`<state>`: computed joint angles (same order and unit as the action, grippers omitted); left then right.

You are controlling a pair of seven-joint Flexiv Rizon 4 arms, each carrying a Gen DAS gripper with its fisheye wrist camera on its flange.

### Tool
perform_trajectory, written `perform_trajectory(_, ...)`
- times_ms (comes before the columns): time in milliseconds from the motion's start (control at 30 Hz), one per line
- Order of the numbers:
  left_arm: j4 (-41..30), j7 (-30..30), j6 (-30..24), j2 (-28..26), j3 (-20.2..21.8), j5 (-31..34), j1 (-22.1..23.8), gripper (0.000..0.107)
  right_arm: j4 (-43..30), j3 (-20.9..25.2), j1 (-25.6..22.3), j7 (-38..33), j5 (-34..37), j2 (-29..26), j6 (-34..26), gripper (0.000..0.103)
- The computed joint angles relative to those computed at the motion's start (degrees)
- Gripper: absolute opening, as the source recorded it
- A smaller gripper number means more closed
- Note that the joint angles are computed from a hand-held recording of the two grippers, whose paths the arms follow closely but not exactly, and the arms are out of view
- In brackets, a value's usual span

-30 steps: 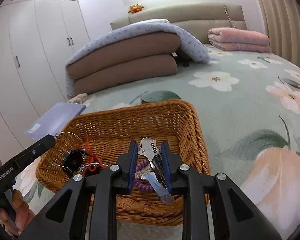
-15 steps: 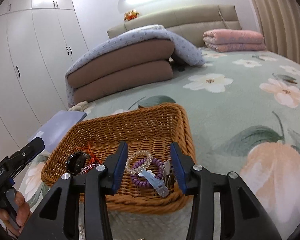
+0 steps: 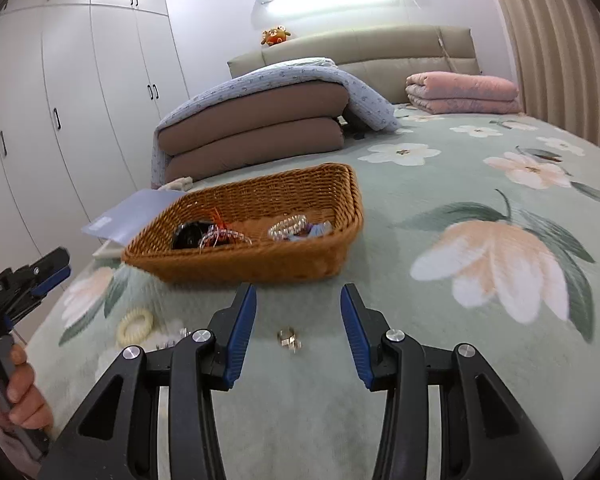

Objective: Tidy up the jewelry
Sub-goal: 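Carry both items over the wicker basket and open both tools to drop them, then grasp the gold ring charm with the right tool while the left tool grasps the silver clasp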

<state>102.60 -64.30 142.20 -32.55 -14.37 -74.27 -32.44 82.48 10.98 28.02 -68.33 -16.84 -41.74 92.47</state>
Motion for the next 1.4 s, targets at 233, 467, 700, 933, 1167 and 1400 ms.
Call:
perform_trajectory(233,3.3,-3.3,1.5,-0.4,-1.9,-5.0,-1.2,0.056,3.9,-5.6,3.7,3.2,-0.2,2.0,0.2,0.047)
perform_trajectory(467,4.9,-6.5,-4.4,0.3,-1.9,-6.5,0.3,0.056,-0.9,0.5,0.3,0.2,-0.5,-0.6,-9.3,0.047)
perform_trajectory(700,-0.7,4.5,-3.5,-1.8,-4.7,-13.6,0.7,0.056,-2.6,0.1,1.6,-2.6,0.0,-1.1,-13.7,0.047)
perform_trajectory(933,-1.7,6.9,-4.6,-1.9,-7.2,-16.6,2.6,0.056,-4.4,0.3,2.0,-4.8,1.3,-1.8,-17.1,0.047)
perform_trajectory(1167,-1.7,7.6,-4.4,-1.9,-6.9,-15.7,2.2,0.056,-4.5,0.0,2.5,-5.6,1.9,-1.8,-17.3,0.047)
perform_trajectory(1400,-3.8,15.2,-5.0,-2.2,-6.6,-12.7,0.1,0.044,-5.1,0.6,2.2,-6.6,2.8,-2.0,-17.9,0.047)
